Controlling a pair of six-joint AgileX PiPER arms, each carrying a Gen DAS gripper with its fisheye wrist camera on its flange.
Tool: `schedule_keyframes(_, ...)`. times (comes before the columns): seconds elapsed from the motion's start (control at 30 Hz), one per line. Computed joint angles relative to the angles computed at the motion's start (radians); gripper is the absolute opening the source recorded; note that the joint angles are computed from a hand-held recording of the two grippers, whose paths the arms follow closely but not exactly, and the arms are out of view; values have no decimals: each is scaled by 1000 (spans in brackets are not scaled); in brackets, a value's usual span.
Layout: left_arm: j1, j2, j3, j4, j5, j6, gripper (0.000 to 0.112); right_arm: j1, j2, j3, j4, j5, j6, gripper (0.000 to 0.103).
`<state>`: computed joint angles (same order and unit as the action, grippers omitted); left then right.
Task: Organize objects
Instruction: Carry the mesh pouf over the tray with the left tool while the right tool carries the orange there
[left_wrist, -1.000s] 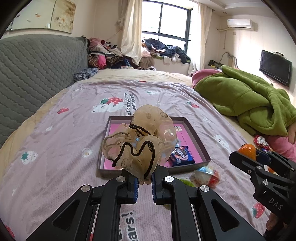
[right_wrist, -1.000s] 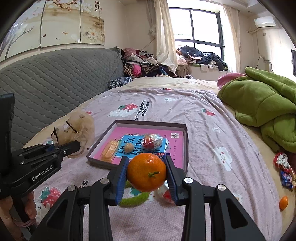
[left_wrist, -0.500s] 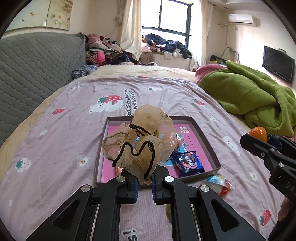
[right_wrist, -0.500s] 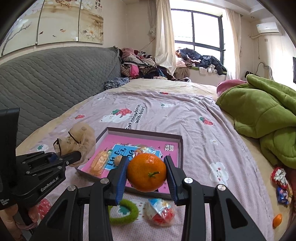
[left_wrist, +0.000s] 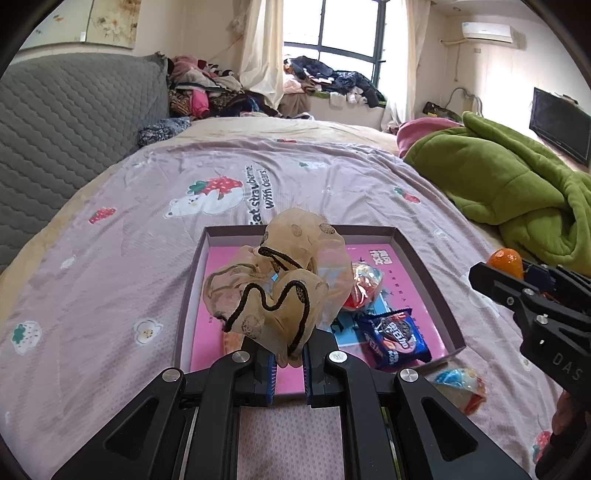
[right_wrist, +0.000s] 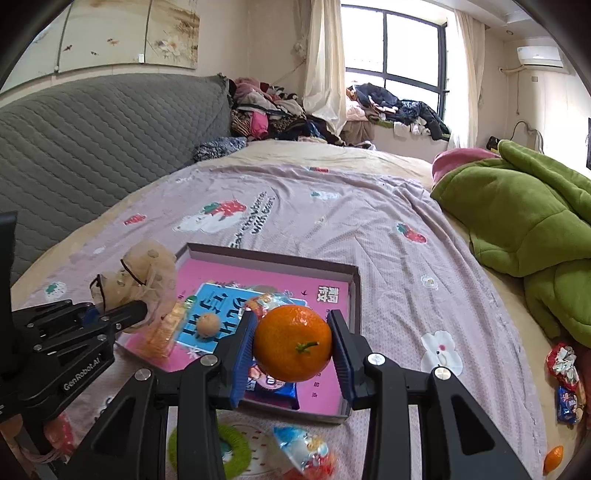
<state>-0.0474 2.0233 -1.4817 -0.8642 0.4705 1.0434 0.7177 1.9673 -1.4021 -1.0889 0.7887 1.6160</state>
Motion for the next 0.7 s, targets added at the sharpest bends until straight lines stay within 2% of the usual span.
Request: schedule_keyframes(0.7, -38, 186, -107, -16, 11, 24, 11, -102, 191, -105, 83, -90, -72, 39)
